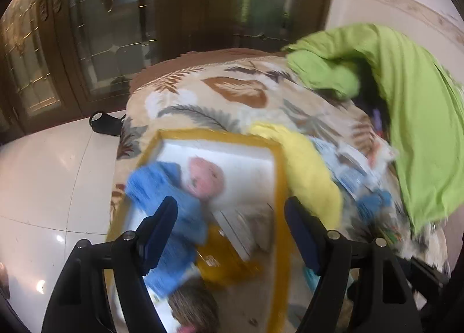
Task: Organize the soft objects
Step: 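Drop the pink plush and white packet into the tray by opening both tools, then grasp the teal wipes pack with the left tool while the right tool grasps the crayon bag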
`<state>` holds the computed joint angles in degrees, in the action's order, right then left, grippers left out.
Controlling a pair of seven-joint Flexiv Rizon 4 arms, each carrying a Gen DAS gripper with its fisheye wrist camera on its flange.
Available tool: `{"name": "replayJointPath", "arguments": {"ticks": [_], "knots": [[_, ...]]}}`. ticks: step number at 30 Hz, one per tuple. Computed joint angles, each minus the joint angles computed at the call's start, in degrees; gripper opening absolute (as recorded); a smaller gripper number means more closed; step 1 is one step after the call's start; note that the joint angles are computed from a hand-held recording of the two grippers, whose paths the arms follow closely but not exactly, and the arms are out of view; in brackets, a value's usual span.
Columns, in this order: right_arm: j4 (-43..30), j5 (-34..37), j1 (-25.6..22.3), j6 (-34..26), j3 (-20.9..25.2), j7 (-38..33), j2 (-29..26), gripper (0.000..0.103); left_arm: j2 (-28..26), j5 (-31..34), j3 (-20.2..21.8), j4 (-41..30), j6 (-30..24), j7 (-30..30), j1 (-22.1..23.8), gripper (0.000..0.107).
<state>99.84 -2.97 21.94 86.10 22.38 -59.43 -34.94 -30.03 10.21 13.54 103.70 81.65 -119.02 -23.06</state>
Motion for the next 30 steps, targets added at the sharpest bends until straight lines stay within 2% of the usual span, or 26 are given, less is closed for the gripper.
{"name": "replayJointPath", "arguments": {"ticks": [2, 5, 14, 16, 19, 22, 25, 26, 27, 28, 30], "knots": [[3.01, 0.21, -0.05, 0.78, -1.11, 0.28, 2.02, 0.086, 0.23, 0.96, 1.16, -0.28, -1.8, -1.08, -1.78, 0.075], [5.61, 1.18, -2.05, 1.0, 0.01, 0.13, 3.58, 0.086, 0.33, 3.18, 2.42, -1.02, -3.78, -3.48, -3.66, 0.075], [8.06, 0.64, -1.94, 1.26, -2.52, 1.51, 4.97, 0.085, 0.95, 7.82, 0.31, -1.92, -5.99, -6.4, -2.84, 0.075], [8.48, 0.25, -1.13, 1.49, -3.86, 2.54, 5.11, 0.082, 1.28, 7.28, -1.78, -0.5, -2.85, -5.3, -0.86, 0.075], [10.22, -1.38, 1.84, 1.2, -9.17, 6.18, 6.35, 0.072, 1.97, 1.5, -11.0, 4.17, 5.47, 1.7, 6.84, 0.075], [11.34, -3.19, 3.69, 0.19, -13.55, 10.27, 7.04, 0.067, 1.67, -4.24, -20.49, 6.13, 5.49, 11.03, 13.15, 0.075], [10.62, -1.99, 1.41, -0.51, -12.91, 10.68, 6.19, 0.061, 0.32, -8.03, -27.36, 6.18, 2.94, 16.5, 16.78, 0.075], [10.96, -4.74, 2.1, -1.34, -15.01, 12.72, 6.43, 0.061, -0.4, -9.78, -28.66, 5.82, 1.65, 18.33, 16.96, 0.075], [11.45, -6.5, 4.11, -2.27, -18.29, 15.02, 6.99, 0.06, -1.16, -10.33, -28.09, 4.55, -0.89, 18.21, 15.71, 0.074], [11.8, -7.24, 4.64, -2.28, -19.7, 16.92, 7.11, 0.059, -2.19, -10.93, -26.13, 2.99, -3.19, 17.14, 13.25, 0.071], [11.7, -7.52, 3.38, -3.19, -19.11, 17.61, 7.01, 0.059, -4.46, -10.79, -21.82, -0.96, -8.02, 15.85, 8.38, 0.07]]}}
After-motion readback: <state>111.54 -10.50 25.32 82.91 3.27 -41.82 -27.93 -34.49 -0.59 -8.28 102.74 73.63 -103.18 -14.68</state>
